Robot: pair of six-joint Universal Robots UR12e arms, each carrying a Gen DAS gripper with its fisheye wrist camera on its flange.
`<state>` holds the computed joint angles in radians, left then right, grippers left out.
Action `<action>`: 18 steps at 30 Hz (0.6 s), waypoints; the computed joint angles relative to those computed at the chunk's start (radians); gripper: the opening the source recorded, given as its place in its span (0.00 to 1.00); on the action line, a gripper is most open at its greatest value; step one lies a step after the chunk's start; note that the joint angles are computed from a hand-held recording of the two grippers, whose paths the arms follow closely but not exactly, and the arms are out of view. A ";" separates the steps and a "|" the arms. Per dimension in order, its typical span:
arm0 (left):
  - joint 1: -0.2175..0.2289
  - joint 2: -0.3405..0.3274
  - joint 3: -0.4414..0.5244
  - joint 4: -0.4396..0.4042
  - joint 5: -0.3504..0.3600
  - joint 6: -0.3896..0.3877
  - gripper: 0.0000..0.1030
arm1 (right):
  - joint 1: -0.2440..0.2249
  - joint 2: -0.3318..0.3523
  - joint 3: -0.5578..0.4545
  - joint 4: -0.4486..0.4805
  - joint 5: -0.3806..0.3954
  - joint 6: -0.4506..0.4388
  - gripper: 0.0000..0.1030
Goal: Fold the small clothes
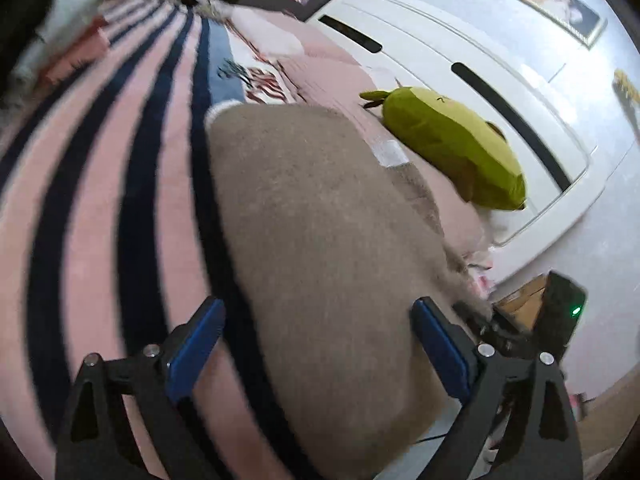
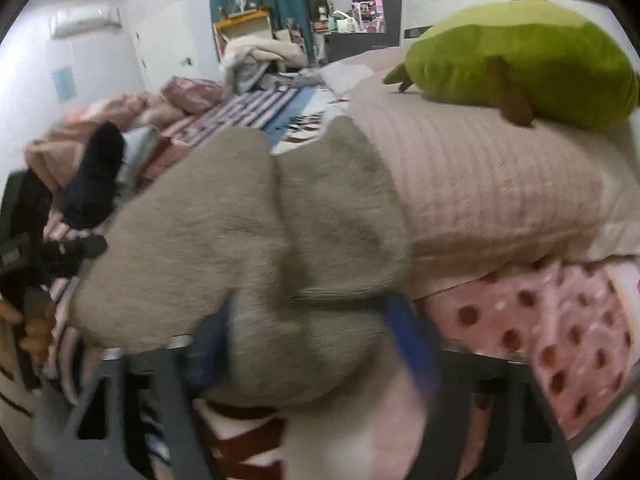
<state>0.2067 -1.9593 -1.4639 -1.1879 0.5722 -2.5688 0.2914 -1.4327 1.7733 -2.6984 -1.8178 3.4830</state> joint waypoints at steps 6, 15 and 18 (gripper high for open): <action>-0.014 -0.040 0.058 -0.177 -0.063 0.056 0.51 | -0.120 -0.022 0.058 -0.046 0.370 0.106 0.83; 0.040 0.059 -0.028 -0.110 -0.048 0.111 0.31 | -0.119 0.004 0.039 -0.090 0.560 0.115 0.66; 0.098 0.107 -0.065 -0.112 -0.014 0.123 0.31 | -0.088 0.027 0.010 -0.086 0.659 0.067 0.65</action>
